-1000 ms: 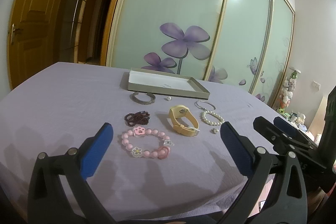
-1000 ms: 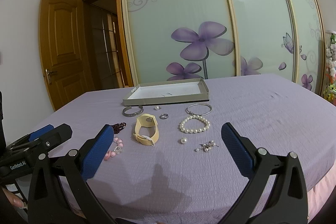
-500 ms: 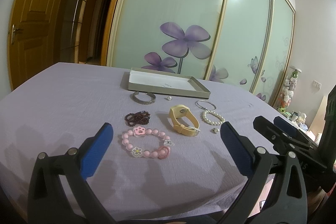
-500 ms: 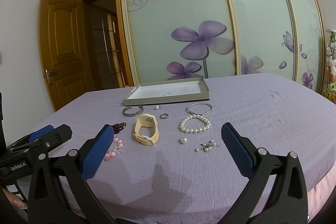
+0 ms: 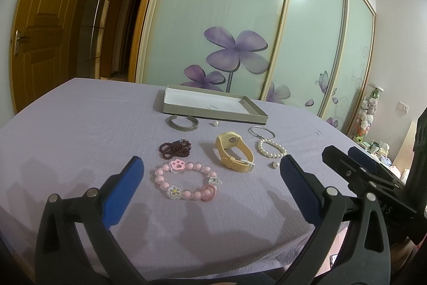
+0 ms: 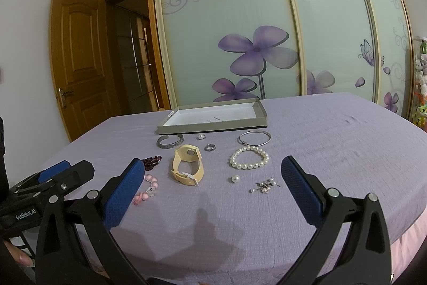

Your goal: Organize jewelry

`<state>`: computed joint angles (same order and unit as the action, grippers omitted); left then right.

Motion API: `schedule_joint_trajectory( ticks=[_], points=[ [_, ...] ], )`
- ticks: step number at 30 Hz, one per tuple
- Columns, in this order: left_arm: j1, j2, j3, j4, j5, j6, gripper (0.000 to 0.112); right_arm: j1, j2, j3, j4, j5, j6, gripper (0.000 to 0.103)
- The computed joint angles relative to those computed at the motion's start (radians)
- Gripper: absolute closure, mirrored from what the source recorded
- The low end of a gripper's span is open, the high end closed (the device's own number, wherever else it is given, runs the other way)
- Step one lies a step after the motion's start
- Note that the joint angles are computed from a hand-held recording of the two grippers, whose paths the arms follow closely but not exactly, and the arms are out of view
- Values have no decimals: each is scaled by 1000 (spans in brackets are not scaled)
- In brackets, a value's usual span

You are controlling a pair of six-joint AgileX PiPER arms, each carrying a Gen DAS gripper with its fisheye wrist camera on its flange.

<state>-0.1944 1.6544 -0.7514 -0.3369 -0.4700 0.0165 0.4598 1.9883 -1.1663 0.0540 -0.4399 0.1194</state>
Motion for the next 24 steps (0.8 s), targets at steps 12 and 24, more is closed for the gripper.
schedule_joint_trajectory(
  ticks=[12, 24],
  points=[
    [-1, 0, -1, -6, 1, 6, 11, 0, 1, -1, -2, 2, 2, 2],
    [9, 0, 1, 16, 3, -9, 11, 7, 11, -5, 17, -2, -7, 2]
  ],
)
